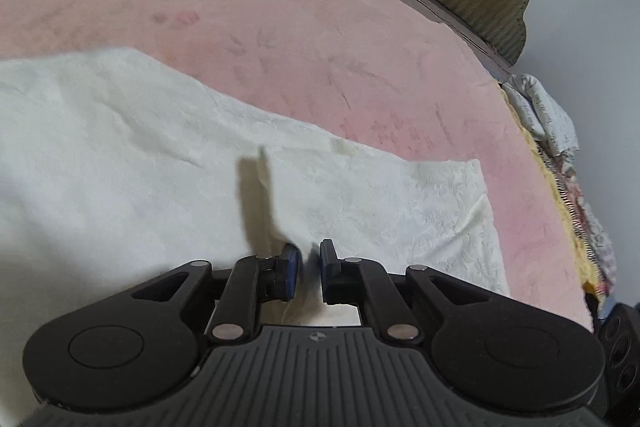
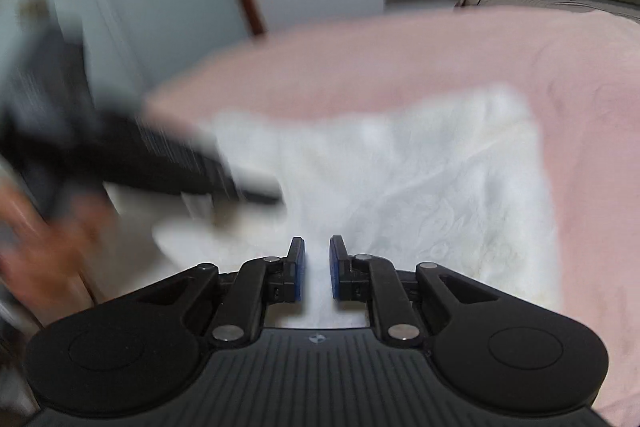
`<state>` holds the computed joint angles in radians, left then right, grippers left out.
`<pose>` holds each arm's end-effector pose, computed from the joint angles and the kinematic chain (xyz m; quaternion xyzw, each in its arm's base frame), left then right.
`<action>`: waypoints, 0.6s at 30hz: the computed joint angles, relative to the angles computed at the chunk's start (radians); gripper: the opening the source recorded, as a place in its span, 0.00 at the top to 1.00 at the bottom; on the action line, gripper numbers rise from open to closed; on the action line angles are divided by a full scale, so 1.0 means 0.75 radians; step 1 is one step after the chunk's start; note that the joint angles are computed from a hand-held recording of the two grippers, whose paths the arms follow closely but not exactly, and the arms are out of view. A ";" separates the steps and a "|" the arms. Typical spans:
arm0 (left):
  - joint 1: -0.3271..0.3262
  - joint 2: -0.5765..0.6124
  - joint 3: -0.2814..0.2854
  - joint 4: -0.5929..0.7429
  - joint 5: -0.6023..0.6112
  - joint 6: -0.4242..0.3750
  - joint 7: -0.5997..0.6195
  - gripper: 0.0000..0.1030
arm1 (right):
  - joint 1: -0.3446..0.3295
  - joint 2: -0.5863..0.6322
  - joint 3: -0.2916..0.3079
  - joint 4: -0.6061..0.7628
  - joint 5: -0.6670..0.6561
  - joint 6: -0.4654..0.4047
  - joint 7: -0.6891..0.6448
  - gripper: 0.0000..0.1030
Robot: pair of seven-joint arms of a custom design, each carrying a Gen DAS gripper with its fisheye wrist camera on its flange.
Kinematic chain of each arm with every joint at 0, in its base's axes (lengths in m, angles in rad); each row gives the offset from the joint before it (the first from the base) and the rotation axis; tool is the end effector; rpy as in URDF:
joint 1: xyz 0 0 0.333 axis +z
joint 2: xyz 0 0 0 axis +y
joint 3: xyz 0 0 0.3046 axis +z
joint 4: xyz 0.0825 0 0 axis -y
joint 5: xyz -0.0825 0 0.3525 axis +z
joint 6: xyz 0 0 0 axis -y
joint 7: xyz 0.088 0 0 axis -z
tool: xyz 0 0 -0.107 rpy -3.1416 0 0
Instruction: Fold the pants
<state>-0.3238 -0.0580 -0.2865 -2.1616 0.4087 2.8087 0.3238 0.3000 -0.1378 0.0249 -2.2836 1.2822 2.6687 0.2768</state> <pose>0.4342 -0.3302 0.5044 -0.7480 0.5562 -0.3517 0.0866 0.4816 0.1326 0.4571 -0.7853 0.4249 -0.0802 0.4431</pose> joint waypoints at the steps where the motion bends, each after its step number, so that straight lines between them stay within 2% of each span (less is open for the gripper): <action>1: 0.008 -0.032 -0.008 -0.007 0.076 -0.042 -0.051 0.83 | 0.015 -0.020 0.013 -0.019 0.056 0.058 -0.053 0.87; 3: 0.028 -0.104 -0.028 -0.028 0.199 -0.124 -0.125 0.81 | 0.035 -0.062 0.005 -0.031 0.163 0.050 -0.122 0.87; 5: 0.045 -0.174 -0.042 -0.057 0.260 -0.186 -0.169 0.67 | 0.040 -0.069 -0.008 -0.016 0.221 -0.012 -0.178 0.81; 6: 0.057 -0.219 -0.050 -0.086 0.289 -0.199 -0.203 0.62 | 0.033 -0.053 -0.002 -0.003 0.151 -0.028 -0.138 0.70; 7: 0.071 -0.271 -0.059 -0.119 0.318 -0.216 -0.235 0.52 | 0.030 -0.031 0.015 0.008 0.053 -0.018 -0.076 0.63; 8: 0.084 -0.321 -0.070 -0.151 0.341 -0.239 -0.258 0.46 | 0.018 -0.011 0.053 0.009 -0.013 0.027 -0.059 0.63; 9: 0.096 -0.383 -0.085 -0.188 0.362 -0.283 -0.281 0.44 | 0.051 -0.008 0.044 0.002 0.014 0.079 -0.101 0.63; 11: 0.109 -0.499 -0.103 -0.258 0.372 -0.374 -0.299 0.41 | 0.050 -0.021 0.072 0.003 0.021 0.125 -0.058 0.62; 13: 0.104 -0.649 -0.090 -0.362 0.339 -0.433 -0.300 0.39 | 0.103 -0.052 0.047 0.002 0.160 0.148 -0.209 0.62; 14: 0.098 -0.732 -0.077 -0.417 0.308 -0.456 -0.302 0.37 | 0.130 -0.063 0.064 -0.001 0.230 0.180 -0.301 0.62; 18: 0.079 -1.072 -0.037 -0.626 0.161 -0.564 -0.349 0.36 | 0.200 -0.104 0.108 -0.004 0.245 0.153 -0.495 0.62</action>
<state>-0.2645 -0.8617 -0.3140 -2.6310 0.5298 2.3858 0.0621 0.4497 -0.2155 0.1056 -2.2863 1.4663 2.7833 -0.0941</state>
